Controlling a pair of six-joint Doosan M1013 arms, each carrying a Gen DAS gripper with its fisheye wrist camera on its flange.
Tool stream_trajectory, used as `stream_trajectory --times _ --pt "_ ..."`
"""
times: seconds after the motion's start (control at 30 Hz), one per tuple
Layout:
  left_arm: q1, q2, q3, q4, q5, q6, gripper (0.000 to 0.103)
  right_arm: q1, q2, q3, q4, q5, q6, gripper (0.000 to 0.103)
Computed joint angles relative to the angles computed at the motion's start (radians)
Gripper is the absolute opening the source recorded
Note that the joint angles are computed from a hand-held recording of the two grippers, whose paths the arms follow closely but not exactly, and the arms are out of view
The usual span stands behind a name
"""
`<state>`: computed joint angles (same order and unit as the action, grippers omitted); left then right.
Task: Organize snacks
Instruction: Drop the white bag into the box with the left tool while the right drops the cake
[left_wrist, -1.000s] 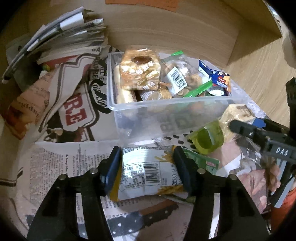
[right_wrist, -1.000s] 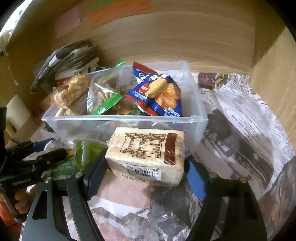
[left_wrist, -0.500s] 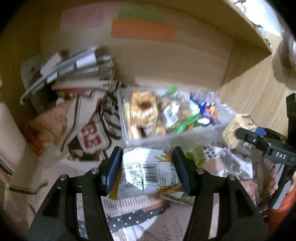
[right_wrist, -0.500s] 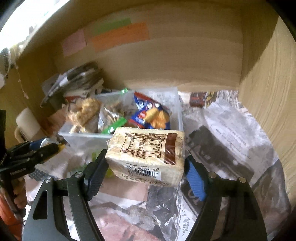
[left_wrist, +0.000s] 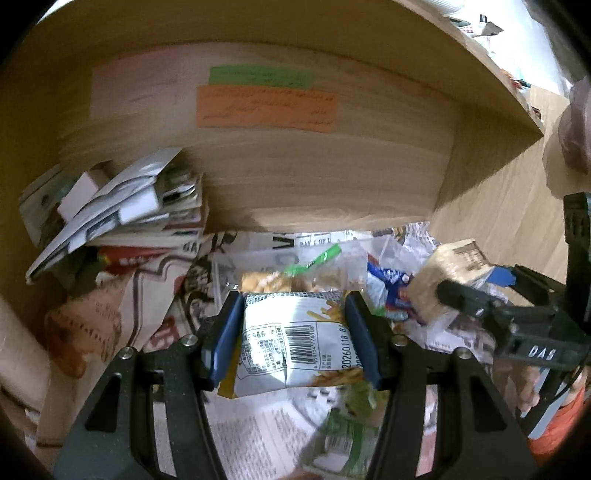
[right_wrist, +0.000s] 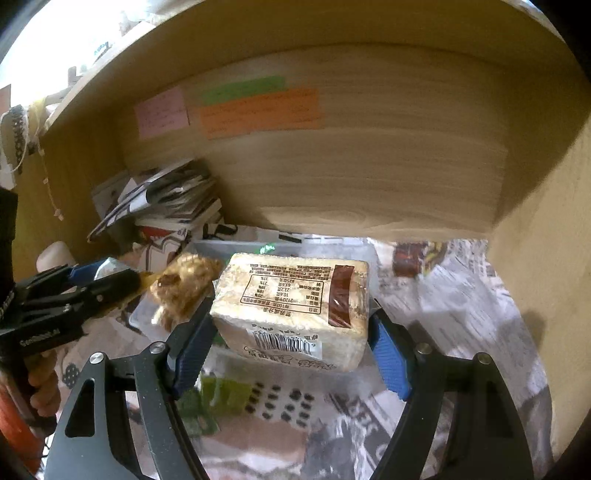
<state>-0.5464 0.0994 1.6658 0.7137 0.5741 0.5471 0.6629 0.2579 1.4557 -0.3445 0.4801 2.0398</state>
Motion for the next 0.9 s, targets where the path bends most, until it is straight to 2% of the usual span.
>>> stream_trajectory --times 0.23,0.53,0.8,0.9 --pt "0.024 0.058 -0.064 -0.090 -0.012 0.093 0.056 -0.025 0.070 -0.094 0.171 0.054 -0.164 0.076" --pt "0.058 0.120 -0.132 -0.161 0.000 0.143 0.056 -0.043 0.137 -0.188 0.176 0.119 -0.207 0.076" --pt "0.073 0.148 -0.152 -0.217 0.000 0.195 0.057 -0.045 0.155 -0.202 0.187 0.148 -0.271 0.077" --pt "0.076 0.150 -0.153 -0.248 -0.003 0.217 0.064 -0.038 0.153 -0.200 0.157 0.156 -0.271 0.079"
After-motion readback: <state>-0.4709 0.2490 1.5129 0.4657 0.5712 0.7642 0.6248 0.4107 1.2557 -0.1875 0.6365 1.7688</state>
